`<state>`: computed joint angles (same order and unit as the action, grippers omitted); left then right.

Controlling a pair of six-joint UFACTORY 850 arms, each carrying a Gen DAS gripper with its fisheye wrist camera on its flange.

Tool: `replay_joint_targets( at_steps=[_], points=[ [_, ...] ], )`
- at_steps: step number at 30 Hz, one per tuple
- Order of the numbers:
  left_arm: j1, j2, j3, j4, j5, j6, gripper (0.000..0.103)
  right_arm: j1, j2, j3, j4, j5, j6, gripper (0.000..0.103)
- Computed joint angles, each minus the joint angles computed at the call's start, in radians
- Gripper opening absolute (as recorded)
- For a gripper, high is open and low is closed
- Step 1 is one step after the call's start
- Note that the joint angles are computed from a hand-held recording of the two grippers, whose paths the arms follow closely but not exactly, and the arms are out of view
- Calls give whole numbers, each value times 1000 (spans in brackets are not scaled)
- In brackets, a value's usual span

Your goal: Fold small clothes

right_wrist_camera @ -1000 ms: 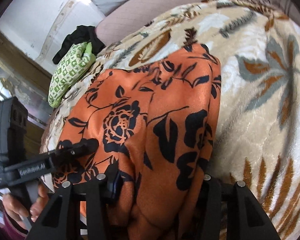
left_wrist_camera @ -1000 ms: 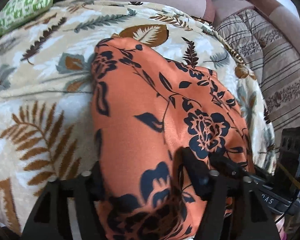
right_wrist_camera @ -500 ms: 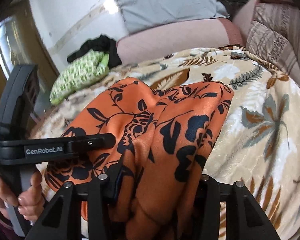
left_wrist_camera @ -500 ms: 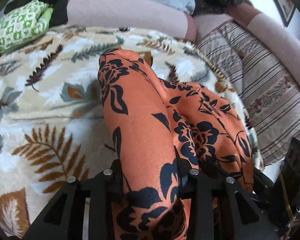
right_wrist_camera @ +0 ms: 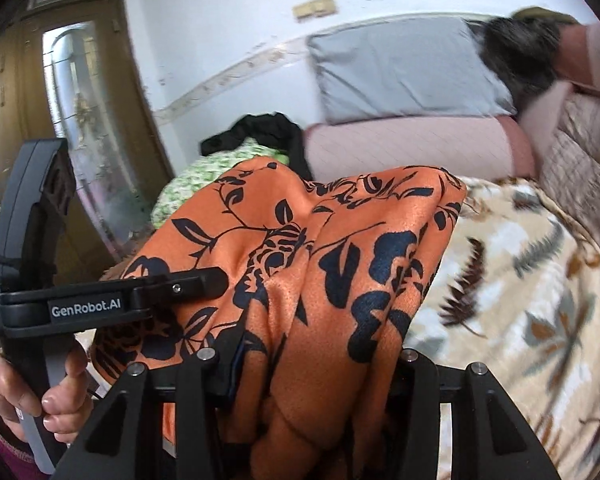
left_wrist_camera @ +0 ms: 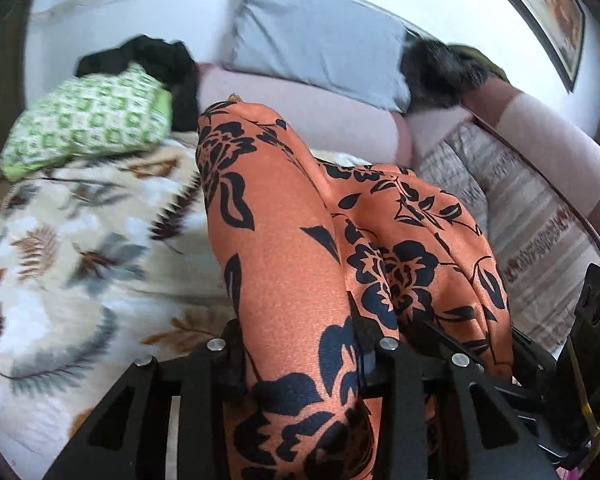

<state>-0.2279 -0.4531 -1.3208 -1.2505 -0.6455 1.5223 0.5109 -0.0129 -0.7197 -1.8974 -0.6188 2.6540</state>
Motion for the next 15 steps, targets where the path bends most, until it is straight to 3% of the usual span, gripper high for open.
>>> replay_joint_targets(
  at_steps=[8,15],
  points=[
    [86,-42,-77,-12,42,-33,37,-28,-147,-173,-226,86,131,50],
    [140,-103,-168,24,68,-89,37,-25,-276,-328,-292,140,142,50]
  ],
)
